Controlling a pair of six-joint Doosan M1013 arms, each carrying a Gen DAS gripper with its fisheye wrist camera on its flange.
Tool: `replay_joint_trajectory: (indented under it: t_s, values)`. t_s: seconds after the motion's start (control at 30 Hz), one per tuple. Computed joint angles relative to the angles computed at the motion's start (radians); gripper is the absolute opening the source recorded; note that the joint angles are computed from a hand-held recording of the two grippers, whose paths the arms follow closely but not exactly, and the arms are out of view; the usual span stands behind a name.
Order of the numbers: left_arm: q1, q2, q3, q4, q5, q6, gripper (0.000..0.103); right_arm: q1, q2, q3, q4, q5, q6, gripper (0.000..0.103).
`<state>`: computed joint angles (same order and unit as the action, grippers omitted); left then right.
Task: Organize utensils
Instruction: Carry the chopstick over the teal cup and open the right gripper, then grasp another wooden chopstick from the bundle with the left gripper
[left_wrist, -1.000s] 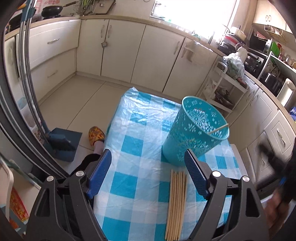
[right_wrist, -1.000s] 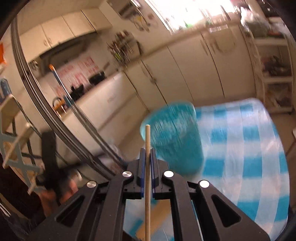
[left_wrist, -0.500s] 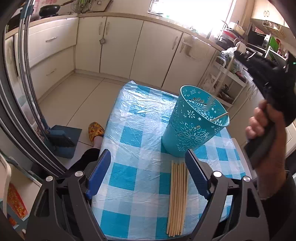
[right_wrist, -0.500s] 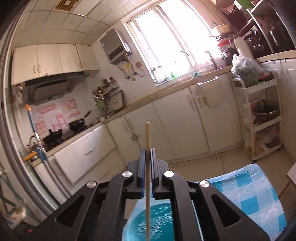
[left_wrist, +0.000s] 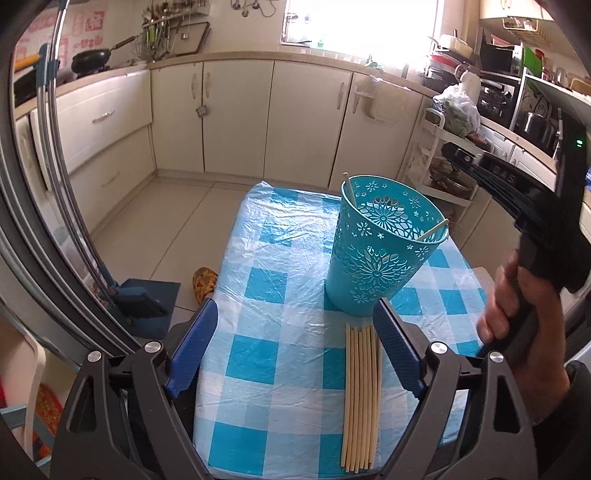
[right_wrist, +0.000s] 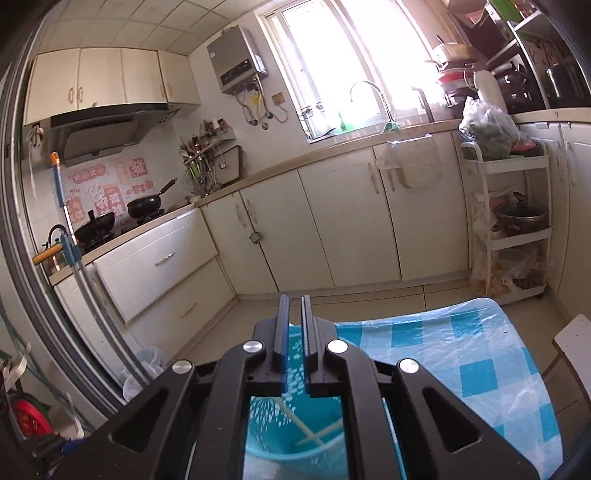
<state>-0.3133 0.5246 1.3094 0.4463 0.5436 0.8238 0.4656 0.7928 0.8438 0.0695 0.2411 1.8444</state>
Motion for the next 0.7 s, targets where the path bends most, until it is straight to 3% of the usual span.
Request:
replay_joint_trajectory:
  t_s: [0.17,0.23,0.33,0.7]
  values:
    - [-0.010,-0.010,0.013,0.062,0.005,-0.041,0.083,0.013,-0.067,0.119,-0.052,-0.042,0.034,0.012]
    - [-0.013,-0.014,0.017,0.089,0.012,-0.060,0.084,0.016,-0.083,0.151,-0.070,-0.039,0.049,0.022]
    - [-0.020,-0.015,0.020,0.136,0.030,-0.095,0.084,0.026,-0.102,0.194,-0.114,-0.018,0.083,0.025]
    - [-0.030,-0.020,0.025,0.188,0.080,-0.133,0.085,0.032,-0.064,0.183,-0.028,0.223,0.046,0.025]
